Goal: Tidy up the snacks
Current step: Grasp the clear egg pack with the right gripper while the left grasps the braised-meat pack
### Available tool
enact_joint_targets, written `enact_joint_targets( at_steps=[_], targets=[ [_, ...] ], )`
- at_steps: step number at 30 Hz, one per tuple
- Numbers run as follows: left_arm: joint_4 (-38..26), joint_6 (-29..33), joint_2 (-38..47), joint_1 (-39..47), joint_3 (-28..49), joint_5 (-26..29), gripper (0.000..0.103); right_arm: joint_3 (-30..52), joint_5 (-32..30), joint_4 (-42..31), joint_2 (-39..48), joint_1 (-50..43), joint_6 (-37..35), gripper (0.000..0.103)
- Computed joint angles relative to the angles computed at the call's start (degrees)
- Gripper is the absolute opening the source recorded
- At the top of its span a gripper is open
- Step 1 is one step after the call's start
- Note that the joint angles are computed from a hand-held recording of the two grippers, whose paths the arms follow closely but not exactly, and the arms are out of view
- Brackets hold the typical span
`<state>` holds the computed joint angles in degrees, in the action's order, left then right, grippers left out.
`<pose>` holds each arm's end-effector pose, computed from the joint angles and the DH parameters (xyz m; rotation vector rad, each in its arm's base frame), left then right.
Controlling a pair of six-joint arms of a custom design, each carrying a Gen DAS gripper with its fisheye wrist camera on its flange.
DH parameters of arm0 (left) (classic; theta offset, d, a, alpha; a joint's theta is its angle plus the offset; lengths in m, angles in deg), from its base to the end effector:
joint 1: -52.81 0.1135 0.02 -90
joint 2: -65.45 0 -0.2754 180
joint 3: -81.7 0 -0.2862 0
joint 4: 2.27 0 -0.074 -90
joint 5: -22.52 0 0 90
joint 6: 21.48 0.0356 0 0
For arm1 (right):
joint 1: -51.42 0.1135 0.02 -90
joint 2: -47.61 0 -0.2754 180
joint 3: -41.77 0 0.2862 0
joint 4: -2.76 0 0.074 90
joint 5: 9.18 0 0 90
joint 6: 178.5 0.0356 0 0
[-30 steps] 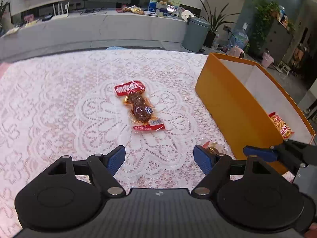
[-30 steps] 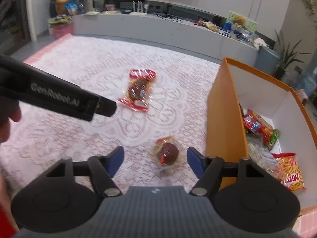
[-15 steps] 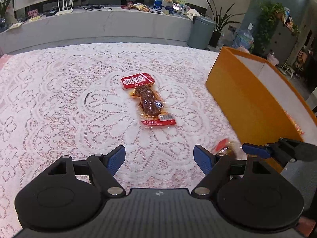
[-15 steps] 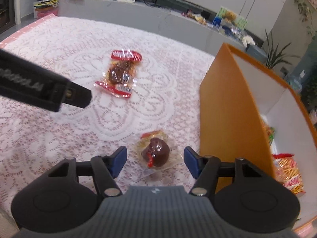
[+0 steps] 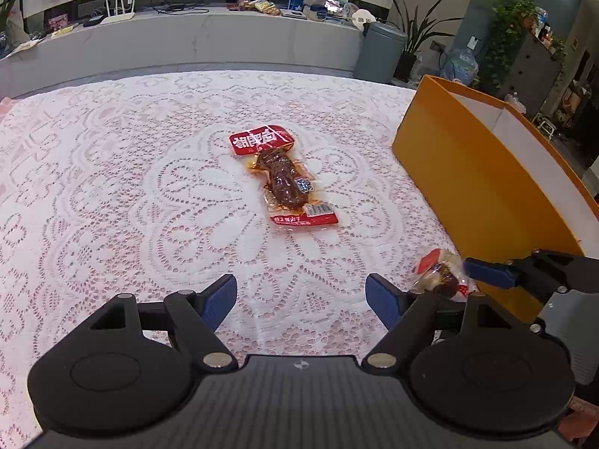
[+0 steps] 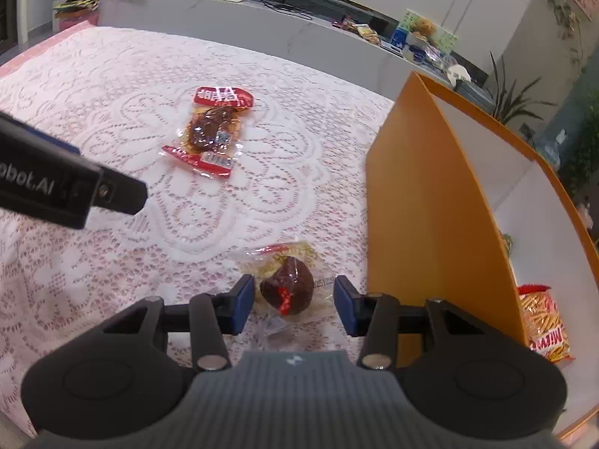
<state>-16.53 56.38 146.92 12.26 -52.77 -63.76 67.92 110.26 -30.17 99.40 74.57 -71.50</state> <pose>0.2120 -0.1844 0.1337 0.6434 2.4217 -0.4754 0.1562 0.0478 0.1165 0.0491 2.4412 -0.3657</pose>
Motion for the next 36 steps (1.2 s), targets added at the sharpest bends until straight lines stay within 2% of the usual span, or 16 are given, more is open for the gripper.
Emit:
enact_joint_targets(
  at_steps=[5,9,12,17,20,27,34,36],
  targets=[
    [0.72,0.88,0.38,-0.11,-0.10,0.78,0.092,-0.25,-1.34,0.74,-0.89,-1.61,-0.76,0.041],
    [3.11,0.98,0.33,0.79,-0.74,1.93,0.091,-0.81,-0.18,-0.42,-6.70,-0.20,-1.19,0.039],
    [3.03,0.45,1.89,1.52,0.96,2.90,0.089,0.02,-3.02,0.58,-7.68,-1.44,-4.16,0.039],
    [2.40,-0.86,5.62,2.94,6.06,3.39,0.087,3.70,-8.47,7.47,0.98,-8.08,-7.56,0.039],
    [3.05,-1.33,11.14,3.95,10.64,3.01,0.086,6.31,-12.14,12.48,7.17,-12.46,-8.34,0.039],
    [10.51,-4.38,20.66,5.79,14.24,5.47,0.082,9.36,-17.48,24.62,19.93,-18.28,-6.54,0.039],
    [16.41,-6.00,24.85,6.08,14.62,6.44,0.081,10.35,-19.39,26.62,26.01,-20.10,-5.55,0.040],
    [17.01,-5.90,25.51,5.57,15.07,5.80,0.079,10.26,-19.08,27.23,26.29,-19.88,-5.39,0.040]
  ],
)
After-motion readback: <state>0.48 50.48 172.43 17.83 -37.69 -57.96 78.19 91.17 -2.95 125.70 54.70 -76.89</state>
